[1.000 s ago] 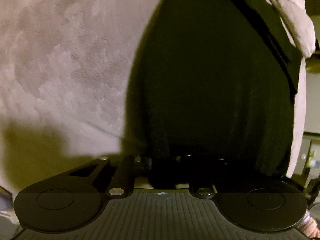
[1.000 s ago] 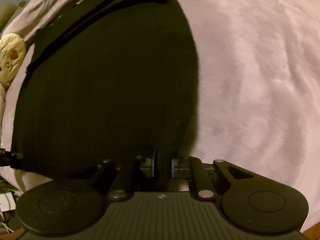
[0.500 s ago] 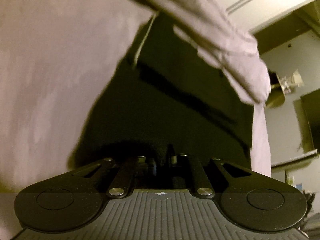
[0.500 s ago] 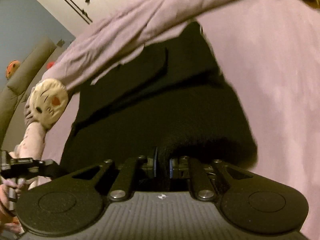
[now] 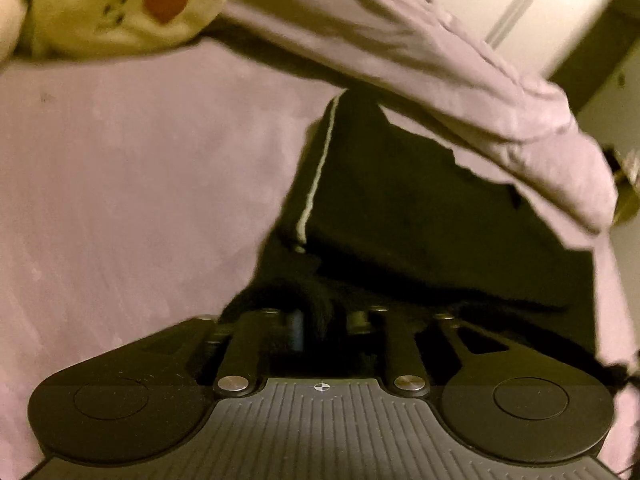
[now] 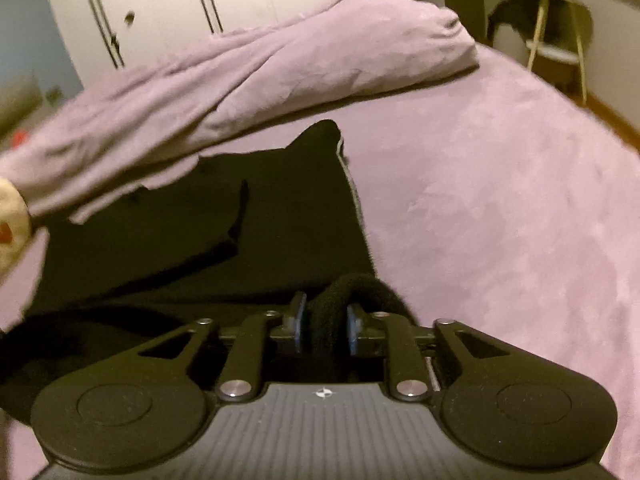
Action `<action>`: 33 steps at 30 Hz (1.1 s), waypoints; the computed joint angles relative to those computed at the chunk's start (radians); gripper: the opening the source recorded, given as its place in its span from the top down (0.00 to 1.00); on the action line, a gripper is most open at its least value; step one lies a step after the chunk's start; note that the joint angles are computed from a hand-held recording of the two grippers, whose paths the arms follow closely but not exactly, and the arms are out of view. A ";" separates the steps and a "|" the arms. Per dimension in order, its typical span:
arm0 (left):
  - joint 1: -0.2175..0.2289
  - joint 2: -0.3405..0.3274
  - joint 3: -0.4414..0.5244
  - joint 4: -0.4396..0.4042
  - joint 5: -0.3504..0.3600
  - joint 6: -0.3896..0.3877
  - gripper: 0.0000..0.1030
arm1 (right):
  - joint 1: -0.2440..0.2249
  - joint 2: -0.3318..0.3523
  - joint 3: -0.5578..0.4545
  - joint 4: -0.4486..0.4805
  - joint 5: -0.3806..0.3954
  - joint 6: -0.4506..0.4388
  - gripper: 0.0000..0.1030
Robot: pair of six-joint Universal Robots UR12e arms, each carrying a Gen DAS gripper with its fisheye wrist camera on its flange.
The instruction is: Fold small clothes
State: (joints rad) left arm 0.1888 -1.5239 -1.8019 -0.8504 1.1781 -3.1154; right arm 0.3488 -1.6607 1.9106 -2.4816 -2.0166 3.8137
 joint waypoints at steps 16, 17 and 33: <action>-0.026 -0.041 0.039 -0.028 0.049 0.209 0.20 | -0.012 0.026 -0.037 0.118 0.044 -0.305 0.44; -0.035 -0.053 0.049 -0.039 0.062 0.232 0.20 | -0.017 0.031 -0.039 0.117 0.049 -0.318 0.41; -0.035 -0.077 0.071 -0.084 0.027 0.295 0.85 | -0.083 0.055 -0.034 0.022 0.200 -0.414 0.82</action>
State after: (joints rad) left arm 0.1542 -1.6011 -1.7311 -0.9340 1.2050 -2.8203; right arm 0.2657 -1.6055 1.8767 -2.4591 -1.8171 3.4000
